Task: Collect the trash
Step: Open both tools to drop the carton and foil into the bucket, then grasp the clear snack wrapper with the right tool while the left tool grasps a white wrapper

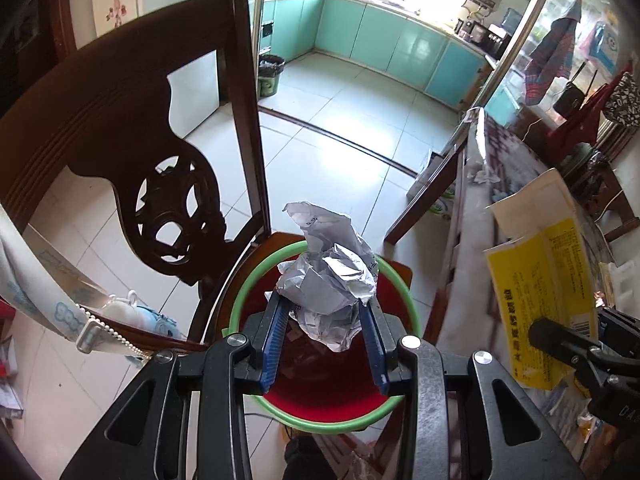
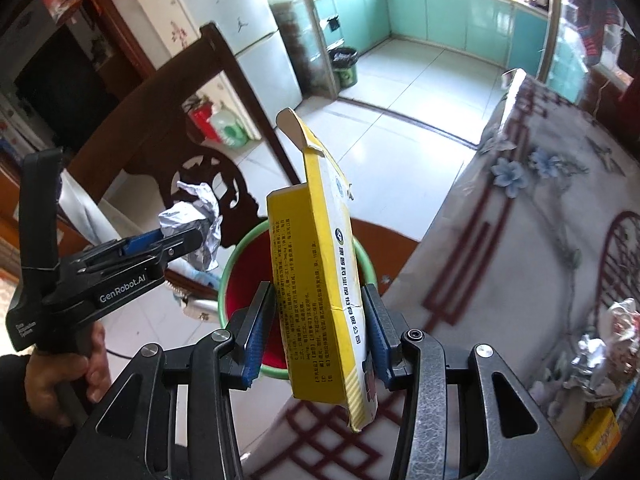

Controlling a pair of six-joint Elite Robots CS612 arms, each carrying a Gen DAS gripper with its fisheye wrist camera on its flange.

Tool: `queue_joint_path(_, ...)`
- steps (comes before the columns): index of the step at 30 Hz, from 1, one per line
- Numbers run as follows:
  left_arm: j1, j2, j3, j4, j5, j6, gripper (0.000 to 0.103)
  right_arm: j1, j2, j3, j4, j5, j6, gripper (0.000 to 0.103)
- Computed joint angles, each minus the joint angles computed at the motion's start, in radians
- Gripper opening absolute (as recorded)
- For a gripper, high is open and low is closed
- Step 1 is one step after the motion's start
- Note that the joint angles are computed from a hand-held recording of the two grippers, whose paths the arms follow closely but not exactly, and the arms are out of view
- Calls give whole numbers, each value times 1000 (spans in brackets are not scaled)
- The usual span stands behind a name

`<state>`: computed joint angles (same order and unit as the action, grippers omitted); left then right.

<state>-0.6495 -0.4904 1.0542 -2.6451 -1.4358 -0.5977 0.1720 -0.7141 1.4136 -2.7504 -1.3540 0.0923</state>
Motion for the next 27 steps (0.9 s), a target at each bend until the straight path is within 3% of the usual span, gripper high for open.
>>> queue_joint_path(13,7,36,-45,69,-29,7,35,12,46,-70,107,23,-39,42)
queue_joint_path(14,7,38,-47,69,-30,4,36,12,47,-72,110,25,-38,45)
queue_joint_path(18,9,44,-60,82,-37,-3,58,12,48,-74,112,14,-32,54)
queue_joint_path(19,9,44,-60,79,-39,-6,60,12,47,-72,106,12,-27,61)
queue_joint_path(20,10,43,-58,73,-42,-10,60,12,44,-67,98,8,-22,67)
queue_joint_path(27,1,37,-53,56,-37,-12,60,5,6,-10,35,-18,-26,67)
